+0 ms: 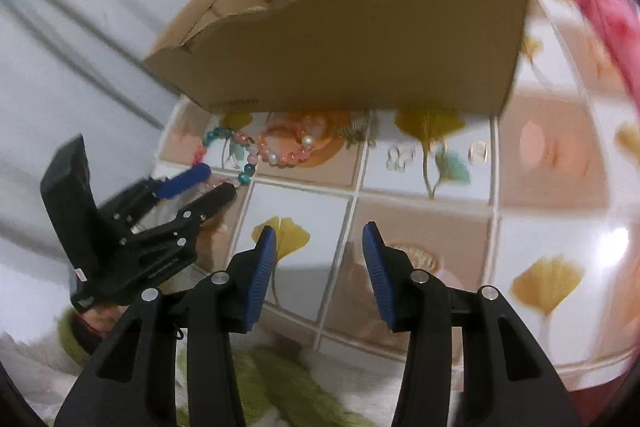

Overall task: Organize jewelry
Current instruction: 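Move the right tool back toward the beaded bracelets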

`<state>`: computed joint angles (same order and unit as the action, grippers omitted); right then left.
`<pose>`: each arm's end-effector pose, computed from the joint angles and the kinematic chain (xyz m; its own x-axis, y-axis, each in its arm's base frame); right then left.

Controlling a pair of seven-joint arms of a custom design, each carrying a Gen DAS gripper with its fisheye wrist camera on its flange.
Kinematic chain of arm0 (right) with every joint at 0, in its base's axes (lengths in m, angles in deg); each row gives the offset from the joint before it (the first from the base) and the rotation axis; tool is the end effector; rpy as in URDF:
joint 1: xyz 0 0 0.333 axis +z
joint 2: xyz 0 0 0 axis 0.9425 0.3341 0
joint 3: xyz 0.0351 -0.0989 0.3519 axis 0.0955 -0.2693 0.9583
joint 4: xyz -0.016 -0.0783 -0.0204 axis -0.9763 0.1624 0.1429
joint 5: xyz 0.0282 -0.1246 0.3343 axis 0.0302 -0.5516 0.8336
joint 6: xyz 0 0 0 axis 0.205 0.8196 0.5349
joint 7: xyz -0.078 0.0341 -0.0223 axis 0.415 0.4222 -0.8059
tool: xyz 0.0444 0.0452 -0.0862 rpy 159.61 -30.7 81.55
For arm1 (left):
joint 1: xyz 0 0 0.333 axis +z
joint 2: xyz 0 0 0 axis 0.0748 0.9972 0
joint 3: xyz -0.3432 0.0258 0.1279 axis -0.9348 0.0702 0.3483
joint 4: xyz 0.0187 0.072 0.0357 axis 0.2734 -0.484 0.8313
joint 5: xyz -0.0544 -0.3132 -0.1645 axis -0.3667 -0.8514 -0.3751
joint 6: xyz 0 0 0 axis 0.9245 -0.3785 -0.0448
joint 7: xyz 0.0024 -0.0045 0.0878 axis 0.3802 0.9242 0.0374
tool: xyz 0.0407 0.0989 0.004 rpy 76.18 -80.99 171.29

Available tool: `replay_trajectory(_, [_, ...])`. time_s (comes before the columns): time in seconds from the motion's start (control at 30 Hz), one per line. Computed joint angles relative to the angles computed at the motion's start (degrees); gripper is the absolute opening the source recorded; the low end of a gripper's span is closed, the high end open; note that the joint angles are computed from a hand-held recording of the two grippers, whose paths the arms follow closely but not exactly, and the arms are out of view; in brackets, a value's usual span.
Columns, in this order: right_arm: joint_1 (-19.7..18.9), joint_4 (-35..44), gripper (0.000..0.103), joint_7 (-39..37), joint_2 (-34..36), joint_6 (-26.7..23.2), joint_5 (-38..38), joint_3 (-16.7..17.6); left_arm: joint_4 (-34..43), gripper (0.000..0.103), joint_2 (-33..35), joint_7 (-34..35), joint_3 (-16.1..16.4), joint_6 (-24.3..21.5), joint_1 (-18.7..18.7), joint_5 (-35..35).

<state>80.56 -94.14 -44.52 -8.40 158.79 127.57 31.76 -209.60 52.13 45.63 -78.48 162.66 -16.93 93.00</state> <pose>0.5708 0.1317 0.4956 0.6460 -0.7057 -0.2910 -0.7423 -0.4917 -0.4553 0.3525 -0.2924 0.6097 -0.0065 -0.9979 0.0637 -0.7726 -0.0354 -0.6339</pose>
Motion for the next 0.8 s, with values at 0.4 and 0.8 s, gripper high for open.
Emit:
replay_trajectory(0.4, [7.5,24.9,0.053,9.6,-3.3,-22.0,-9.3,3.8,4.0,0.046,2.2,2.0,0.1,-5.4,-0.4,-3.5])
replay_trajectory(0.8, [8.3,23.4,0.055,2.7,-5.0,-21.0,-3.6,3.6,9.2,0.047,4.7,-0.2,-1.1,-12.3,0.0,-0.6])
